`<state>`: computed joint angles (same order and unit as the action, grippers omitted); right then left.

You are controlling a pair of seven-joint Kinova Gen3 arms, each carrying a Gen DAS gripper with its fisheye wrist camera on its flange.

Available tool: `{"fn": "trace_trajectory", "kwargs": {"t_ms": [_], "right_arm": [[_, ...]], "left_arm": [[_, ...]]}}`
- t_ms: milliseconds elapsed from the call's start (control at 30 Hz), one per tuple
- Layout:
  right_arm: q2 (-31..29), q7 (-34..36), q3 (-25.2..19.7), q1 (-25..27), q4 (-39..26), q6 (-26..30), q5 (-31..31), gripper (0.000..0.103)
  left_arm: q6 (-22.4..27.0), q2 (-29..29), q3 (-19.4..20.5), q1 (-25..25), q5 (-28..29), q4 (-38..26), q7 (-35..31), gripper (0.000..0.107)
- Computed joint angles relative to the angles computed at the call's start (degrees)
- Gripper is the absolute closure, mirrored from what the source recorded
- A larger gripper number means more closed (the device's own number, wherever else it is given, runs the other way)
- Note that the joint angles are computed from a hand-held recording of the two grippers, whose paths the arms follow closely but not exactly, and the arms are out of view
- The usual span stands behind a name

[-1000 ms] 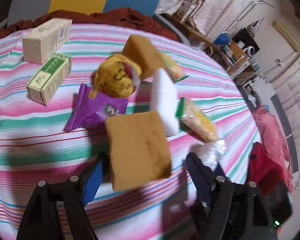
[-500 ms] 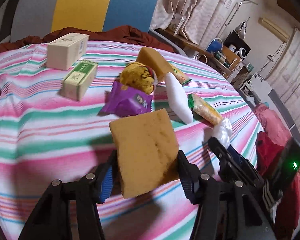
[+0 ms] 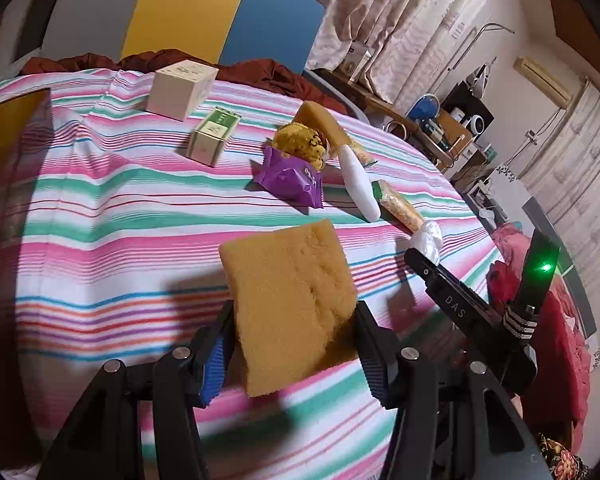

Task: Organize objects
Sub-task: 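Grasp the second yellow sponge with the left gripper while the right gripper carries the plastic bundle toward the tray, then lower the yellow sponge and plastic bundle into the gold tray and release both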

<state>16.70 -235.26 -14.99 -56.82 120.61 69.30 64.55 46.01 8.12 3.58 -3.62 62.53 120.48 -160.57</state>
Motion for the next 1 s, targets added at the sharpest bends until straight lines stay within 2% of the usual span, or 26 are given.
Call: {"fn": "trace_trajectory", "kwargs": {"t_ms": [133, 300, 567, 833, 1000], "right_arm": [[-0.37, -1.55, -0.81, -1.40, -0.53, 0.43, -0.57, 0.066], [-0.04, 0.61, -1.04, -2.09, -2.74, -0.29, -0.52, 0.066], [1.08, 4.33, -0.72, -4.33, -7.91, -1.30, 3.47, 0.067], [3.23, 11.22, 0.50, -5.79, -15.37, -5.23, 8.19, 0.067], [5.37, 18.98, 1.69, -6.62, -21.73, -9.43, 10.17, 0.067]], "left_arm": [[2.89, -1.03, -1.39, -2.07, 0.77, 0.96, -2.36, 0.051], [7.53, -2.16, -3.55, -4.94, 1.92, 1.78, -5.01, 0.051], [15.41, -4.73, -7.67, -10.10, 3.24, 1.77, -8.96, 0.051], [21.62, -4.58, -11.39, -16.24, 3.76, 0.29, -9.77, 0.051], [23.46, -3.66, -13.39, -20.72, 4.65, -1.60, -9.69, 0.051]]}}
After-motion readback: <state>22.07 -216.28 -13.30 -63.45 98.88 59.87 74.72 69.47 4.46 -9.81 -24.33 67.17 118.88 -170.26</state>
